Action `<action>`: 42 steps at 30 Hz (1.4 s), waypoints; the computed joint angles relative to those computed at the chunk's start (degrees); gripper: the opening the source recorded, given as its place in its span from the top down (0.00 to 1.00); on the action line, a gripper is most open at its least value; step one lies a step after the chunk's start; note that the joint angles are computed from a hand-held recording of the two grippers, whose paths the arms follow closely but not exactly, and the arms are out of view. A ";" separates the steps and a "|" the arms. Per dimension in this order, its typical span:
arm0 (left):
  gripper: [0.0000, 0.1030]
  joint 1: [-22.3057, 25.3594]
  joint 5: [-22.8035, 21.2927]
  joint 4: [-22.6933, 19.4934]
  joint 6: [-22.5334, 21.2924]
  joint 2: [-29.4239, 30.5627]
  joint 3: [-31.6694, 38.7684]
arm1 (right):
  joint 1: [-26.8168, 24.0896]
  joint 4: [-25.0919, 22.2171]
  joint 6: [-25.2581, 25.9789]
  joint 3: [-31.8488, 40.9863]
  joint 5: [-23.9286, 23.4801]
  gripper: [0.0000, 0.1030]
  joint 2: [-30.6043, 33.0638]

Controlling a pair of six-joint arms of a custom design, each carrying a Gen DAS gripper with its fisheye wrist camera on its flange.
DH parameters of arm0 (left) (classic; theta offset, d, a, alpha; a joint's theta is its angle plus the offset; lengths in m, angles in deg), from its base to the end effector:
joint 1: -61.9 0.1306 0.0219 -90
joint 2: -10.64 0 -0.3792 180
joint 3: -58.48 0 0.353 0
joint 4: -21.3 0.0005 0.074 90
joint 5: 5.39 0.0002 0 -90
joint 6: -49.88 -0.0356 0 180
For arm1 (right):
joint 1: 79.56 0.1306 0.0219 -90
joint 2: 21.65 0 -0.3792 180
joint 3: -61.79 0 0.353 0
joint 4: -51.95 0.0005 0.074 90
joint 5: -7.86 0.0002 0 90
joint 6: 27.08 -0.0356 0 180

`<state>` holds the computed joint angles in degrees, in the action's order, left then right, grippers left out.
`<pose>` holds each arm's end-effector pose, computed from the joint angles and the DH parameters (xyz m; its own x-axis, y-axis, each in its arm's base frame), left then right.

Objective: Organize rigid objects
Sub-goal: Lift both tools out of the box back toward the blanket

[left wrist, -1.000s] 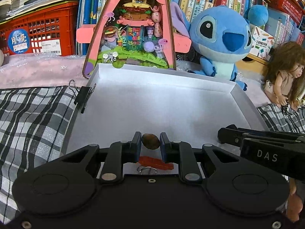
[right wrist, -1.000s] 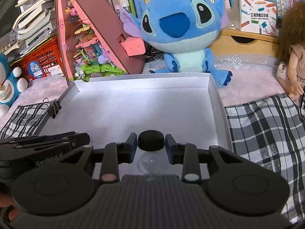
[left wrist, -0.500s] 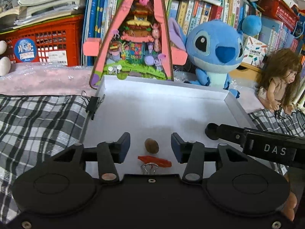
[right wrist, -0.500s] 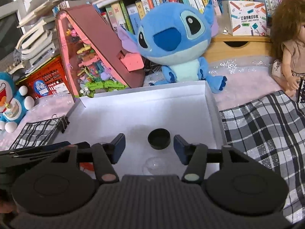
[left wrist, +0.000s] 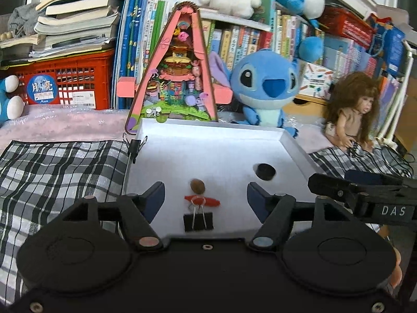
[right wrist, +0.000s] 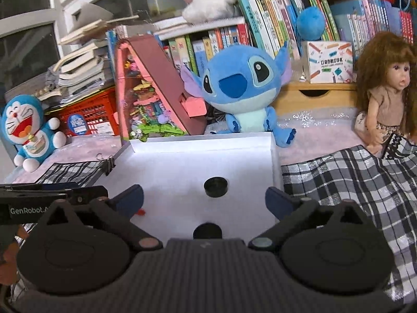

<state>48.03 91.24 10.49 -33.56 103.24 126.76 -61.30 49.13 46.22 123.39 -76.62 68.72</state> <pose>0.4359 -0.1124 0.3009 -0.5927 0.0295 -0.8049 0.2638 0.9513 -0.1594 0.4066 0.1300 0.2824 -0.5437 0.1218 -0.8304 -0.0812 0.9771 0.1965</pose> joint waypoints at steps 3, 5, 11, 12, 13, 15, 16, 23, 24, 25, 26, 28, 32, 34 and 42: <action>0.28 -0.25 0.55 1.01 -0.82 -2.54 -2.86 | 0.16 1.02 -0.12 -2.30 -0.28 0.00 -2.11; 0.27 -0.51 0.92 1.72 -1.62 -4.20 -4.78 | 0.29 1.93 -0.12 -3.95 -0.30 0.00 -3.46; 0.25 -1.70 1.65 4.03 -2.25 -8.73 -10.35 | 1.24 3.94 0.61 -8.63 0.28 0.00 -7.21; 0.25 -1.93 1.69 4.38 -2.46 -9.37 -11.13 | 1.47 4.19 0.84 -9.30 0.53 0.00 -7.76; 0.25 -2.24 1.52 4.92 -2.66 -10.14 -12.10 | 1.69 4.48 1.07 -10.11 0.76 0.00 -8.40; 0.24 -2.79 1.25 5.60 -2.87 -11.45 -13.64 | 2.02 5.00 1.45 -11.49 1.01 0.00 -9.49; 0.24 -2.96 1.32 5.86 -2.86 -12.09 -14.36 | 2.21 5.26 1.57 -12.13 1.33 0.00 -10.00; 0.23 -3.68 1.36 7.03 -2.19 -15.97 -18.63 | 3.20 5.95 0.73 -15.72 2.41 0.00 -12.73; 0.23 -3.71 1.35 7.39 -2.02 -16.59 -19.42 | 3.30 6.08 0.45 -16.24 2.43 0.00 -13.09; 0.22 -3.72 1.39 7.83 -1.80 -17.33 -20.35 | 3.48 6.20 0.21 -16.69 2.56 0.00 -13.41; 0.22 -3.71 1.45 8.12 -1.62 -17.97 -21.16 | 3.68 6.35 0.03 -17.20 2.77 0.00 -13.77; 0.22 -3.76 1.15 8.65 -1.06 -19.14 -22.60 | 4.22 6.72 0.20 -18.16 3.38 0.00 -14.43; 0.22 -3.87 0.58 9.51 -0.31 -21.15 -25.25 | 5.98 8.48 1.14 -20.48 5.26 0.00 -16.22; 0.22 -3.95 0.22 10.02 -0.22 -22.05 -26.45 | 6.68 9.42 1.22 -21.49 5.54 0.00 -17.12; 0.21 -4.66 -1.71 11.42 0.39 -25.01 -30.66 | 9.56 12.20 1.21 -25.08 7.14 0.00 -19.46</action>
